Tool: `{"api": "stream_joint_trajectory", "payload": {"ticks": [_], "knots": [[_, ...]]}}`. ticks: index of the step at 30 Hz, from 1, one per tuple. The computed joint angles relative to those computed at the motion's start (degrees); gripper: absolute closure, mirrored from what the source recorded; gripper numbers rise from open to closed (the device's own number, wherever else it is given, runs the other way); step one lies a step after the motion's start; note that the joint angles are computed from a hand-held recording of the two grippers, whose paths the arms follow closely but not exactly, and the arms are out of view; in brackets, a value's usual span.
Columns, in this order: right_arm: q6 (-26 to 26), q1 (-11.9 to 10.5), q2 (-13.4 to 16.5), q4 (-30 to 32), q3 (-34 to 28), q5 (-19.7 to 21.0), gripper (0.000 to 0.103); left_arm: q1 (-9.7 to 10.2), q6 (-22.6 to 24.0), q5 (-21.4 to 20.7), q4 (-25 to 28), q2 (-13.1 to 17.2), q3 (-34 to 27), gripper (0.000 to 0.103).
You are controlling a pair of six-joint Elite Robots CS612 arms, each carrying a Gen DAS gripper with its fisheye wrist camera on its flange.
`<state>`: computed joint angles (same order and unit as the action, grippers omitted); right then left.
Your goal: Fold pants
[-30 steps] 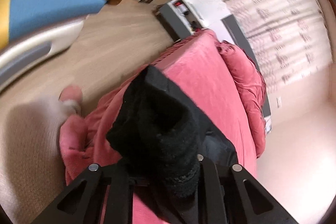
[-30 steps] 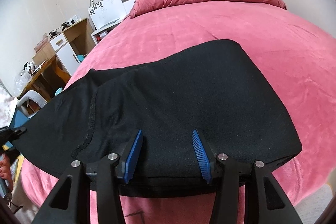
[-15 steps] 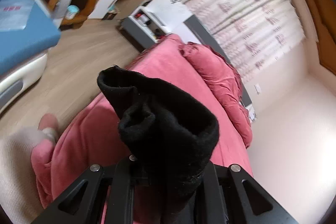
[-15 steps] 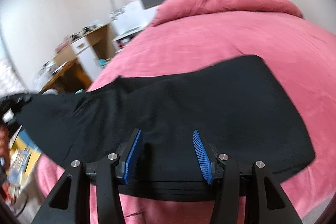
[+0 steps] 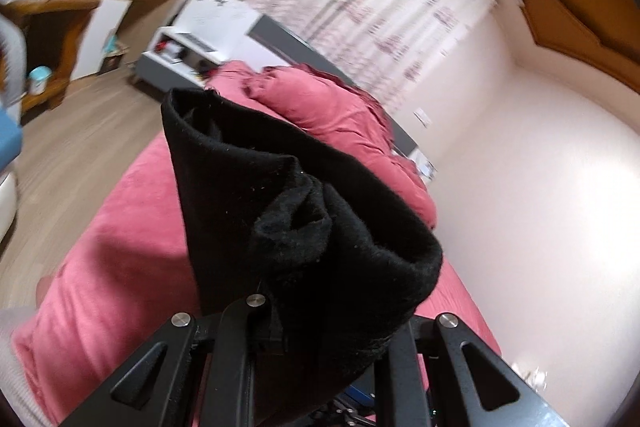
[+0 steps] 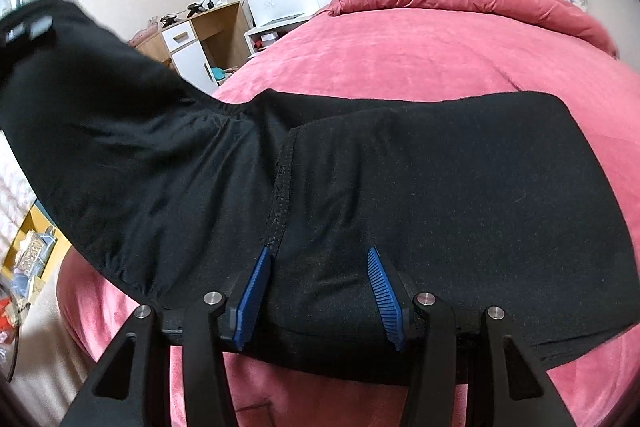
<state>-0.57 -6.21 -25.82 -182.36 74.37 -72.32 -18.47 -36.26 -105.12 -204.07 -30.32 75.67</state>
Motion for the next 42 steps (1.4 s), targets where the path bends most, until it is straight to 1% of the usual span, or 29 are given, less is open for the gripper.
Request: {"api": "stream_joint_trajectory", "payload": {"ticks": [2, 5, 7, 11, 12, 14, 15, 16, 18, 19, 20, 22, 25, 30, 32, 34, 37, 40, 42], "knots": [[0.66, -0.06, -0.17, -1.27, 0.47, -0.12, 0.051, -0.41, 1.04, -1.02, 0.7, 0.04, -0.61, 0.088], [3.07, -0.36, -0.36, -4.04, 1.19, -0.07, 0.051, -1.06, 2.82, -2.26, 1.92, 0.09, -1.51, 0.088], [5.07, -0.57, -0.57, -4.62, 1.53, -1.43, 0.05, -1.29, 3.68, -3.1, 2.57, 0.23, -1.94, 0.088], [9.84, -1.41, -1.31, -4.09, 2.19, -3.61, 0.05, -2.1, 5.85, -4.23, 4.72, 0.16, -2.42, 0.088], [11.0, -1.62, -1.55, -3.84, 2.35, -4.45, 0.05, -2.38, 6.49, -4.43, 4.52, -0.06, -1.75, 0.088], [12.65, -1.91, -2.02, -2.0, 2.39, -6.86, 0.05, -2.96, 8.37, -5.03, 5.51, -0.08, -2.03, 0.088], [13.83, -2.26, -2.25, -0.96, 2.43, -7.28, 0.05, -3.22, 9.27, -5.47, 5.95, -0.06, -2.17, 0.088], [15.21, -2.89, -2.27, -0.09, 2.26, -6.13, 0.05, -3.42, 10.0, -5.97, 6.32, 0.02, -2.27, 0.088], [17.52, -3.99, -2.35, -0.61, 2.66, -2.74, 0.05, -4.03, 11.36, -7.1, 7.61, 0.33, -2.98, 0.088], [18.12, -4.29, -2.51, -0.97, 2.9, -2.22, 0.05, -4.26, 11.98, -7.52, 8.2, 0.49, -3.29, 0.088], [18.4, -4.46, -2.74, -1.73, 3.36, -1.83, 0.049, -4.62, 12.89, -7.91, 9.22, 0.67, -3.7, 0.088], [19.86, -5.15, -3.0, -4.73, 4.19, 0.15, 0.043, -5.37, 14.07, -8.23, 10.67, 1.06, -4.35, 0.088], [23.2, -6.17, -3.23, -8.5, 5.11, 2.07, 0.04, -6.53, 15.47, -8.37, 13.36, 2.02, -5.88, 0.088], [26.27, -6.99, -3.72, -9.62, 6.1, -0.34, 0.04, -8.16, 18.22, -8.82, 19.1, 3.86, -9.05, 0.088], [28.04, -7.46, -3.97, -10.62, 6.93, -0.62, 0.04, -9.04, 20.5, -8.65, 21.76, 4.41, -10.13, 0.088], [28.87, -7.82, -4.39, -11.02, 7.79, -1.49, 0.04, -9.61, 21.82, -8.29, 23.89, 5.33, -11.79, 0.088], [30.02, -8.44, -5.09, -11.73, 9.27, -3.64, 0.04, -10.54, 22.12, -7.76, 27.31, 6.53, -14.01, 0.088], [33.12, -9.11, -5.41, -12.04, 10.17, -4.95, 0.04, -11.29, 22.69, -7.38, 30.26, 7.79, -16.72, 0.088], [34.93, -9.46, -5.58, -12.33, 10.71, -5.62, 0.04, -11.92, 23.58, -6.73, 31.01, 7.75, -16.79, 0.088]]}}
